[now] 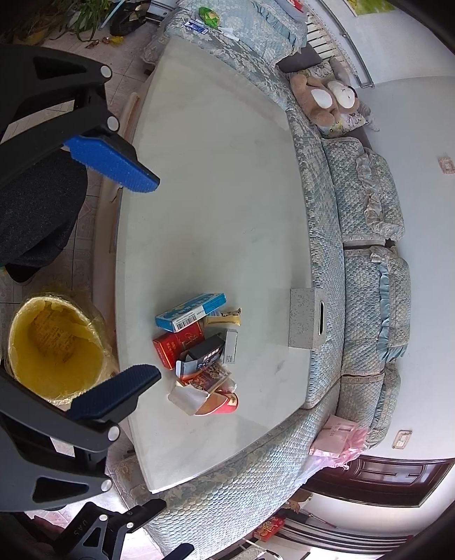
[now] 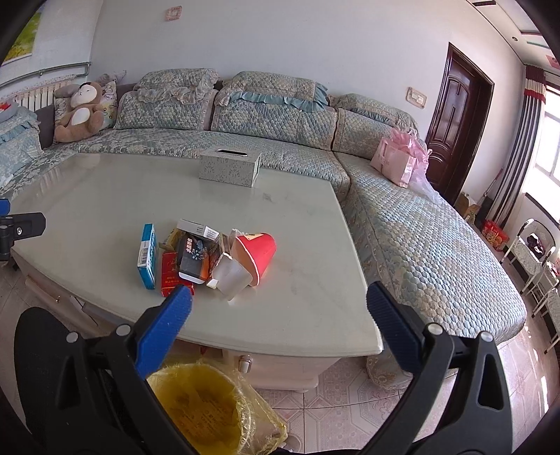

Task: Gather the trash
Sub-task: 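Reach the left tool to the blue-white box while the right tool grasps the red cup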

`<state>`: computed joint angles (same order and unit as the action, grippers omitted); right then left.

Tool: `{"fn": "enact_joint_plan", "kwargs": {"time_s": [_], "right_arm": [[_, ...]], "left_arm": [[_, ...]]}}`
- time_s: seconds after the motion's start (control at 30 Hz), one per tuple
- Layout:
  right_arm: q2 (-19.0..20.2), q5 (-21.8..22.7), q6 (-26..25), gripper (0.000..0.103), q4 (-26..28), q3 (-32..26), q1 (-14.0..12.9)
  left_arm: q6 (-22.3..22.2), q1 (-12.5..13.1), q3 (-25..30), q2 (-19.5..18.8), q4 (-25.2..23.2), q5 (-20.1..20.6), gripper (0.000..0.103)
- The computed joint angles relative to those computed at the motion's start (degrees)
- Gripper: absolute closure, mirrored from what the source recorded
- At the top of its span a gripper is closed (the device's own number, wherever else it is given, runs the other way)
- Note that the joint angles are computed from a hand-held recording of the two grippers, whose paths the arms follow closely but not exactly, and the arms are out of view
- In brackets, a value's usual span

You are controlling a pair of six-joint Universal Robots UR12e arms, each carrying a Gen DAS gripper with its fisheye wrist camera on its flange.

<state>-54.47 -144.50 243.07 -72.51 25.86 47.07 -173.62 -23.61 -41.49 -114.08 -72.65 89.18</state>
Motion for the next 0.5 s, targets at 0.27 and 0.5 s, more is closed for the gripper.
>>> {"fn": "enact_joint_plan", "kwargs": {"time_s": [0.27, 0.5], "right_arm": [[-1.8, 2.2, -6.8, 0.005, -4.4, 3.5, -2.9], [-2.8, 3.5, -10.6, 0.005, -6.4, 5.7, -5.0]], "left_arm": [[0.3, -1.2, 11.6, -7.2, -7.6, 1.0, 0.006], [0.6, -1.9, 24.0, -14.4, -14.8, 2.5, 0.006]]}}
